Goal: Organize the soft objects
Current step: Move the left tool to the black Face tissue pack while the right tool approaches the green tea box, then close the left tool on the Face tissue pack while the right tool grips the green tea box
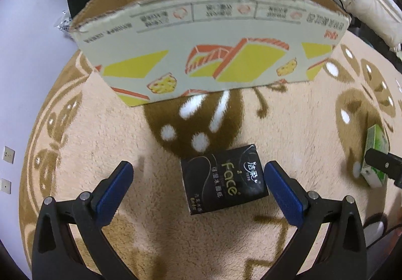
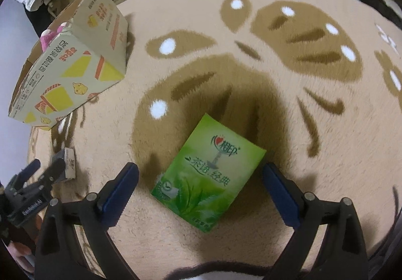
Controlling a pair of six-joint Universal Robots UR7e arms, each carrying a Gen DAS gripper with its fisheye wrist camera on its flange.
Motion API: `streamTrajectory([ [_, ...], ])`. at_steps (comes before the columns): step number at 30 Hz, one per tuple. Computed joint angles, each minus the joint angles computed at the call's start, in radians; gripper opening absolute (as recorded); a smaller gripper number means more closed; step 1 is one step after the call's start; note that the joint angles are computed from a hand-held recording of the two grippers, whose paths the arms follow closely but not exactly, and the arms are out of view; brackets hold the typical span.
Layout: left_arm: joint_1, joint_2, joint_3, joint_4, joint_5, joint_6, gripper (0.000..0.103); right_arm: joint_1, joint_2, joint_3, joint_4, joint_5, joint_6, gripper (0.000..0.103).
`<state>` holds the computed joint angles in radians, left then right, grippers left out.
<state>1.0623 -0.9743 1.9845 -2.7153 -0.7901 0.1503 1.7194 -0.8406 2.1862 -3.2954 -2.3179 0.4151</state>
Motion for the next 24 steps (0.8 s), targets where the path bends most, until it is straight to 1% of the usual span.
streamTrajectory([
  [1, 0.000, 0.002, 0.001, -0.004, 0.002, 0.003, 0.103, -0.004, 0.002, 0.002, -0.008, 0.005, -0.002, 0.101],
  [3, -0.001, 0.008, 0.002, -0.011, 0.008, 0.008, 0.103, -0.007, 0.002, 0.004, -0.010, 0.011, -0.006, 0.095],
  [5, -0.004, 0.019, 0.007, -0.041, 0.034, 0.019, 0.102, -0.006, 0.005, -0.003, 0.003, 0.013, -0.003, 0.092],
  [6, -0.005, 0.026, 0.009, -0.056, 0.046, 0.029, 0.098, -0.007, 0.012, -0.006, 0.000, 0.011, -0.005, 0.090],
  [7, -0.004, 0.027, 0.008, -0.056, 0.049, 0.031, 0.092, -0.004, 0.014, -0.013, 0.011, 0.008, -0.002, 0.088],
  [9, 0.001, 0.029, 0.002, -0.033, 0.040, 0.021, 0.088, -0.006, 0.013, -0.017, 0.018, 0.013, -0.002, 0.082],
  [12, 0.008, 0.033, -0.005, -0.011, 0.038, 0.015, 0.078, -0.007, 0.015, -0.020, 0.022, 0.013, -0.002, 0.081],
  [15, 0.012, 0.034, -0.009, -0.014, 0.032, 0.027, 0.075, -0.008, 0.022, -0.023, 0.023, 0.007, -0.004, 0.081],
  [18, 0.015, 0.034, -0.009, -0.013, 0.021, 0.032, 0.069, -0.010, 0.026, -0.025, 0.020, 0.007, -0.004, 0.081],
  [24, 0.014, 0.037, -0.007, -0.026, 0.020, 0.043, 0.067, -0.011, 0.026, -0.025, 0.020, 0.008, -0.002, 0.082],
])
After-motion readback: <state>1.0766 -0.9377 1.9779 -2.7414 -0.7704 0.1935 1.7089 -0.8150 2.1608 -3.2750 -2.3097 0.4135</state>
